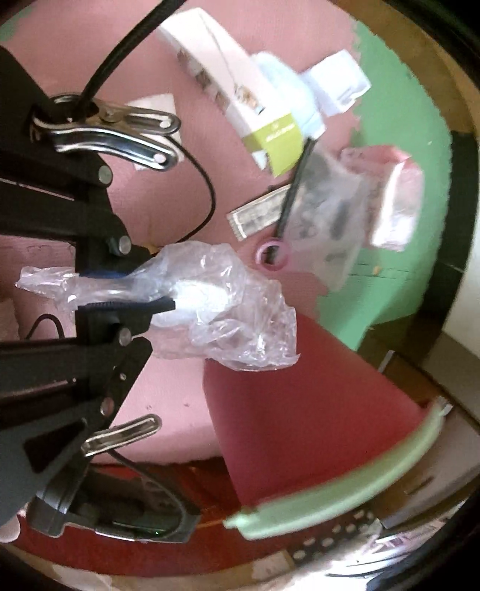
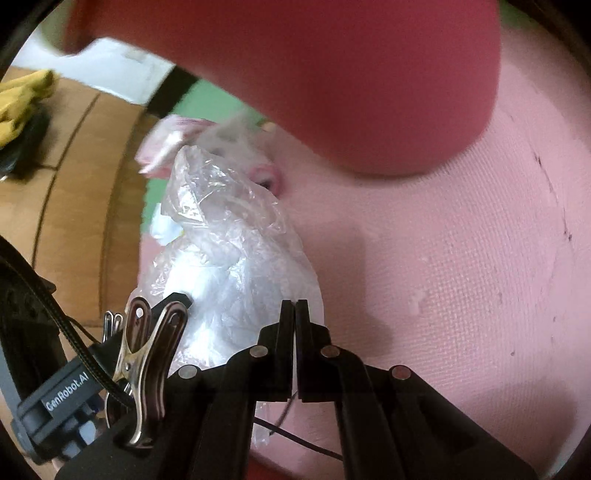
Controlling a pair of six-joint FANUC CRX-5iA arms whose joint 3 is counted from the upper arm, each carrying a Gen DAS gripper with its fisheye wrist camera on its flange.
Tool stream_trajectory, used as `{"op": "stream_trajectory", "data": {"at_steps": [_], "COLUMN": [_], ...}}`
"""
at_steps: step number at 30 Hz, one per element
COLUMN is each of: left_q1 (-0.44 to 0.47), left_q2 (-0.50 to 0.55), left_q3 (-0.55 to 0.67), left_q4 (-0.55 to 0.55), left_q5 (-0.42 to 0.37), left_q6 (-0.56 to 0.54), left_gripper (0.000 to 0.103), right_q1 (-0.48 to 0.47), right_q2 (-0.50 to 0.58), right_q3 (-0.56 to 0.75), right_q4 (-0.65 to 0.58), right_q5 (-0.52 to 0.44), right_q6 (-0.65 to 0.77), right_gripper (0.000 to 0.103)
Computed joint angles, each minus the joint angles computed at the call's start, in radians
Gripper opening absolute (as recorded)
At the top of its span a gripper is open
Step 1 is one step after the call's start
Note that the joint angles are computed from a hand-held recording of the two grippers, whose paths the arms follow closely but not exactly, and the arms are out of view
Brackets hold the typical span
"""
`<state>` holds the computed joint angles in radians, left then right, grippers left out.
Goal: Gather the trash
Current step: 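Lift the clear bubble-wrap bag with both tools and carry it over the bucket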
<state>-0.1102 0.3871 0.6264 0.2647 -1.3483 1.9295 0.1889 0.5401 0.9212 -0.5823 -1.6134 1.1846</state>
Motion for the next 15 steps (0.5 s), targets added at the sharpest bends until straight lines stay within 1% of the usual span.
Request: {"op": "stream_trajectory", "data": {"at_steps": [4, 8, 10, 12, 15], "left_q1": [-0.013, -0.013, -0.021, -0.027, -0.031], "left_q2": [-0.04, -0.075, -0.085, -0.09, -0.096], "left_q3": [0.022, 0.037, 0.059, 0.087, 0.125], "left_q4": [-0.054, -0.066, -0.085, -0.1, -0.1], "left_q5": [0.011, 0.022, 0.023, 0.021, 0.031], "left_q6": [-0.005, -0.015, -0.022, -0.024, -0.019], "left_gripper": [0.008, 0.008, 0.008, 0.008, 0.008], "right_q1": [-0.017, -0.048, -0.068, -0.054, -0.064], "right_q2": [-0.054, -0.117, -0.134, -0.153, -0.181], "right_q3": [-0.032, -0.09, -0.098, -0.101, -0.107], "right_q4": [-0.048, -0.124, -0.159, -0.172, -0.19], "right_q5": [0.028, 0.062, 0.057, 0.094, 0.135], "right_q6": [0.064, 0.124, 0.14, 0.146, 0.2], "right_gripper": [0.002, 0.002, 0.002, 0.002, 0.002]}}
